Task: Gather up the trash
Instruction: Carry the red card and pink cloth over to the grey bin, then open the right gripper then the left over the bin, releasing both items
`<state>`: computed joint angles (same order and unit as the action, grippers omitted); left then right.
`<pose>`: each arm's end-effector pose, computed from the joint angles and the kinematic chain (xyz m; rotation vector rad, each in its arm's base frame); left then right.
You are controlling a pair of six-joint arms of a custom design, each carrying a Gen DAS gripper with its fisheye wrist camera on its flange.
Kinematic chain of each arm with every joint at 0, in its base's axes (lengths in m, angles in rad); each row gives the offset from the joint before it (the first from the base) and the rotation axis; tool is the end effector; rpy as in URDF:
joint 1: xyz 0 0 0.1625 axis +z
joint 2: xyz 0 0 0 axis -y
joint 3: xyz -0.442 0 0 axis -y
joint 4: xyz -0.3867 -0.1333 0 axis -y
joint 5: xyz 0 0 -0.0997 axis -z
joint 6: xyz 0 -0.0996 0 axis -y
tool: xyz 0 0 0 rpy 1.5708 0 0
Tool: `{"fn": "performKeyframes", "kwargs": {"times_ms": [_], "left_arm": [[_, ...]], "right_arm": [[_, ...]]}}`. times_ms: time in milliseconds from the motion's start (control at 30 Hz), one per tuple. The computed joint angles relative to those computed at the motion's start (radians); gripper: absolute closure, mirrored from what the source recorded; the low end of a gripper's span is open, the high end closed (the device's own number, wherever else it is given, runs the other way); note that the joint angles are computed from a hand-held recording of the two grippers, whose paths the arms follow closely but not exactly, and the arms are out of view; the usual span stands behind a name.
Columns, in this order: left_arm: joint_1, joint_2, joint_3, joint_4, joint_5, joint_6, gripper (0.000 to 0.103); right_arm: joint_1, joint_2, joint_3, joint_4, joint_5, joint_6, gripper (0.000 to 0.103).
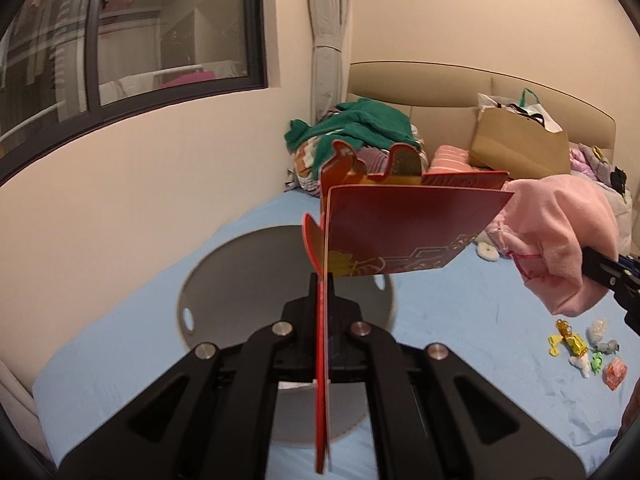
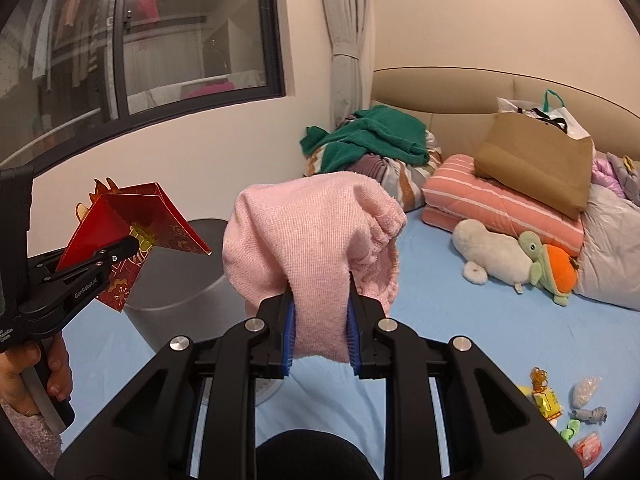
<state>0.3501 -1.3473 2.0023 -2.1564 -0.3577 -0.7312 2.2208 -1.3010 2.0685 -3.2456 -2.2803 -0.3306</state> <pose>-0.3935 -0.3849 0.3162 0.5670 2.0582 -1.1849 0.3674 -0.3702 0.3520 0.7176 -2.2279 1.2444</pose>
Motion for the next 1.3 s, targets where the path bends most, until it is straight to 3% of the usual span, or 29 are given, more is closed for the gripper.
{"fn": "performKeyframes", "kwargs": {"times_ms": [233,367,467,600,667,767,833,967,1167,1300], "left_arm": [[0.001,-0.096,-0.076,0.476,0.106,-0.371,0.101],[0.004,-0.120,-0.141,0.769,0.128,-0.597,0.101],[0.009,-0.127,-0.177,0.914,0.133,-0.707,0.101],[0.030,-0.128,-0.189,0.919,0.139,-0.711,0.101],[0.048,-0.132,-0.186,0.871,0.143,-0.659,0.101],[0.062,-0.132,-0.178,0.828,0.136,-0.623,0.101],[0.072,-0.129,-0.169,0.781,0.129,-0.584,0.101],[0.085,-0.119,-0.158,0.712,0.124,-0.523,0.101],[0.110,-0.088,-0.122,0.438,0.108,-0.288,0.101],[0.127,-0.039,-0.128,0.331,0.107,-0.184,0.095]], "right_arm": [[0.020,0.078,-0.098,0.048,0.086,-0.016,0.084],[0.020,0.128,-0.157,0.092,0.138,-0.020,0.083],[0.020,0.163,-0.196,0.131,0.169,-0.023,0.083],[0.014,0.203,-0.248,0.198,0.212,-0.023,0.082],[0.014,0.222,-0.272,0.229,0.224,-0.030,0.081],[0.022,0.249,-0.290,0.239,0.226,-0.054,0.067],[0.030,0.270,-0.300,0.223,0.207,-0.085,0.066],[0.031,0.285,-0.309,0.197,0.201,-0.096,0.049],[0.022,0.289,-0.320,0.201,0.182,-0.083,0.048],[0.008,0.285,-0.321,0.208,0.175,-0.074,0.048]]}}
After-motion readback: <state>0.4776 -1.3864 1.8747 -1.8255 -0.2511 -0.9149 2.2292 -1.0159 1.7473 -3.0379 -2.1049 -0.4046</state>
